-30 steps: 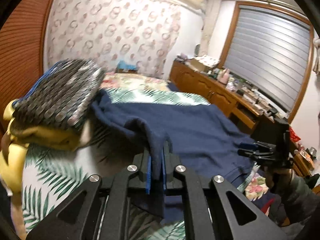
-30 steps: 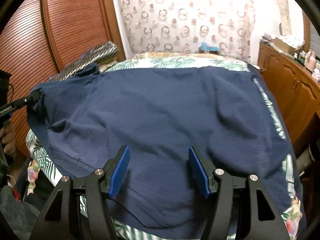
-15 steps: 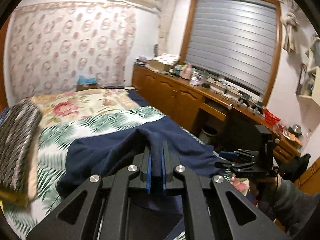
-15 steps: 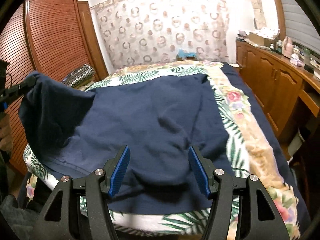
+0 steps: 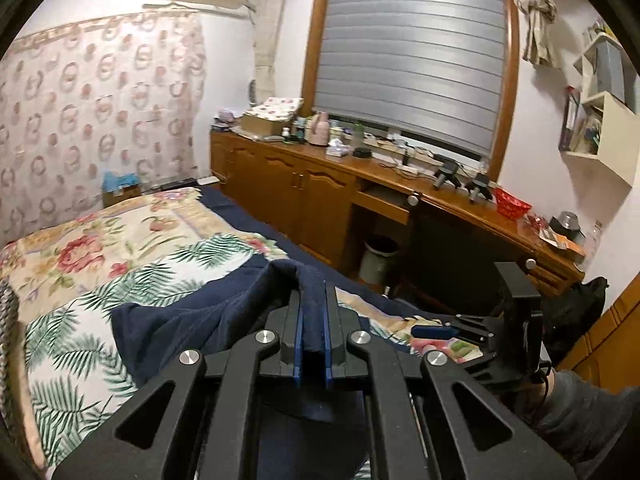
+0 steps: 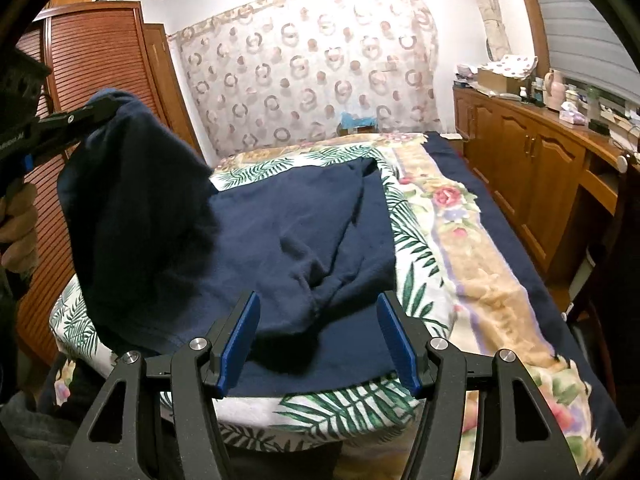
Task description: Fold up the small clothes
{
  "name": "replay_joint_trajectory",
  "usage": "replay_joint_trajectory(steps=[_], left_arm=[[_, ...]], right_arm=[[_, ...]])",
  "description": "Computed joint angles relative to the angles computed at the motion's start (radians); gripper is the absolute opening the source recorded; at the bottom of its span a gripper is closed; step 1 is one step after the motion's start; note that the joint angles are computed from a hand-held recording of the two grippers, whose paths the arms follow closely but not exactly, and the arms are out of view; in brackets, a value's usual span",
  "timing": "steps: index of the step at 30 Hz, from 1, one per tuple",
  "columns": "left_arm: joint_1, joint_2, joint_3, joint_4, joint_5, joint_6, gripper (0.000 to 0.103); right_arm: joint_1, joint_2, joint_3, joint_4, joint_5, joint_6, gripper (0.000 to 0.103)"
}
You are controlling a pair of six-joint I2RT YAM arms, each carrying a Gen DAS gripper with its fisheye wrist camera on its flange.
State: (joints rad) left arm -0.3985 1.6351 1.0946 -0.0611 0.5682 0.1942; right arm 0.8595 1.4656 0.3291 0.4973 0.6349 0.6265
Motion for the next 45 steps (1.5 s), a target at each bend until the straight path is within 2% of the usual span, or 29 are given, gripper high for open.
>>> replay_joint_trajectory(steps=[11,18,20,22,24,26,35,39,45], left_arm=[[-0.069,0.079,0.041,-0.058,-0.095,0.019,0.008],[-0.014,0.047,-0.016,-0.033,-0.07,0.028,0.042],[0.01,0.038,-0.039,-0.018,-0.062,0.04,0.043],[0.034,0.037,-0.059,-0.009,-0.069,0.053,0.05],[0.071,0.038,-0.085,0.007,-0.073,0.069,0.07],[0.106,0.042,-0.114,0.034,-0.074,0.079,0.079],[0.263,0.154,-0.132,0.084,-0.082,0.078,0.08],[0.311,0.186,-0.135,0.11,-0.102,0.091,0.08],[0.387,0.211,-0.14,0.135,-0.077,0.111,0.08]], right_arm=[[0.007,-0.002,-0.027,0.019,-0.005,0.027,0.063],[-0.03,-0.041,-0.032,0.003,-0.034,-0.001,0.063],[-0.032,-0.037,-0.023,-0.002,-0.036,-0.009,0.063],[-0.031,-0.032,-0.011,-0.008,-0.037,-0.017,0.063],[-0.035,-0.026,0.004,-0.016,-0.042,-0.029,0.063],[-0.038,-0.019,0.023,-0.025,-0.051,-0.044,0.063],[-0.061,0.073,0.199,-0.096,-0.109,-0.154,0.063],[-0.081,0.161,0.33,-0.134,-0.167,-0.224,0.063],[-0.096,0.318,0.559,-0.217,-0.248,-0.316,0.063]])
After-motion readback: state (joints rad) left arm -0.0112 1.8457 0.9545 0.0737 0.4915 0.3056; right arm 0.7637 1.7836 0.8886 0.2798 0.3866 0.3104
